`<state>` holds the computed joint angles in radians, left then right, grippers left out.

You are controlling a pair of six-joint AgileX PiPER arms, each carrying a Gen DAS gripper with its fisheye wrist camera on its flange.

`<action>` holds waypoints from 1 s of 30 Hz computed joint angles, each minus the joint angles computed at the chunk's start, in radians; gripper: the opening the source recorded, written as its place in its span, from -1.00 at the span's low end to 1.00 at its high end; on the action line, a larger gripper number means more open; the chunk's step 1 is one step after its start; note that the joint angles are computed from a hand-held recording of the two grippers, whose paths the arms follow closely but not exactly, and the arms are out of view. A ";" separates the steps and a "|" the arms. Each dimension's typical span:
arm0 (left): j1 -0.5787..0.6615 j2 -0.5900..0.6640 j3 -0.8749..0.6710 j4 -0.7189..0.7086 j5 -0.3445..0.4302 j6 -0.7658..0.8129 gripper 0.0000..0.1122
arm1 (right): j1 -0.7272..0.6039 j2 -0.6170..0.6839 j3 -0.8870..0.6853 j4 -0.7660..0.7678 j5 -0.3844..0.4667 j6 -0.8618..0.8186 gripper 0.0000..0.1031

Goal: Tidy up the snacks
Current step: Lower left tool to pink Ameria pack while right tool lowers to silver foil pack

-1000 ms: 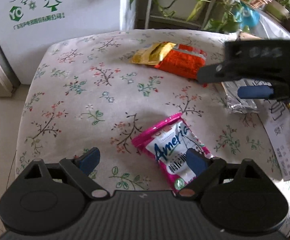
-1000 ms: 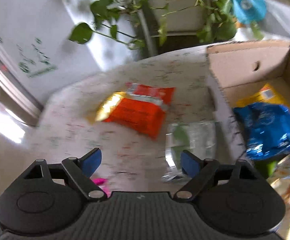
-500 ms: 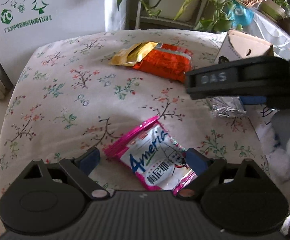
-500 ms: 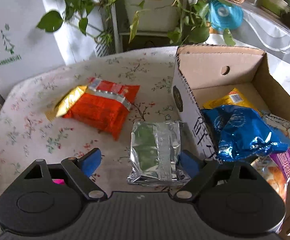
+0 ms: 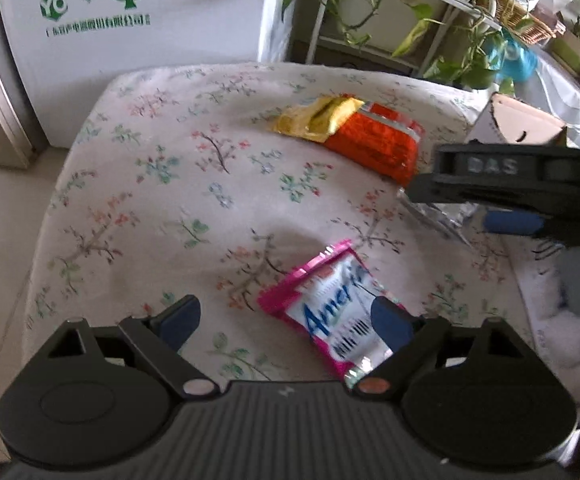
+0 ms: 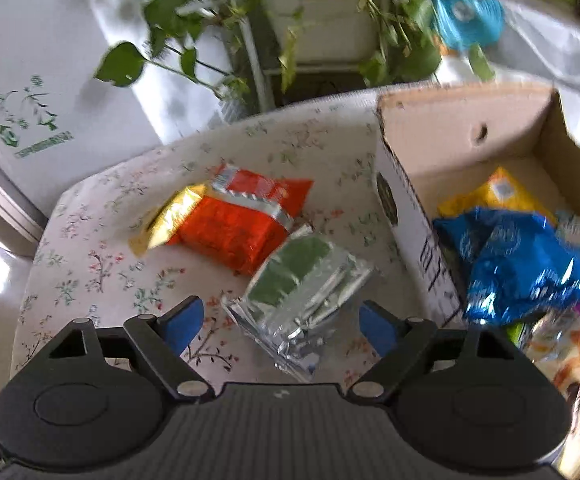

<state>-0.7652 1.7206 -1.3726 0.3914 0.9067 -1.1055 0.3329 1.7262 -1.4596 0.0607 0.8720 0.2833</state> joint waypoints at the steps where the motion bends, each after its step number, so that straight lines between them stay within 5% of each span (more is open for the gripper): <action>1: -0.003 0.003 -0.003 -0.007 -0.004 -0.007 0.64 | -0.005 0.012 -0.015 0.018 0.014 0.014 0.74; 10: -0.069 0.135 -0.123 0.087 0.071 -0.088 0.74 | -0.043 0.074 -0.059 0.092 0.037 0.074 0.76; 17: -0.081 0.139 -0.105 0.148 0.092 -0.051 0.67 | -0.005 0.068 -0.035 0.000 -0.013 0.079 0.67; 26: 0.024 0.015 0.025 0.087 0.044 -0.017 0.50 | -0.022 0.028 0.020 0.077 -0.039 -0.136 0.44; 30: 0.057 -0.045 0.077 0.069 0.012 -0.003 0.51 | -0.031 0.020 0.008 0.159 0.022 -0.336 0.31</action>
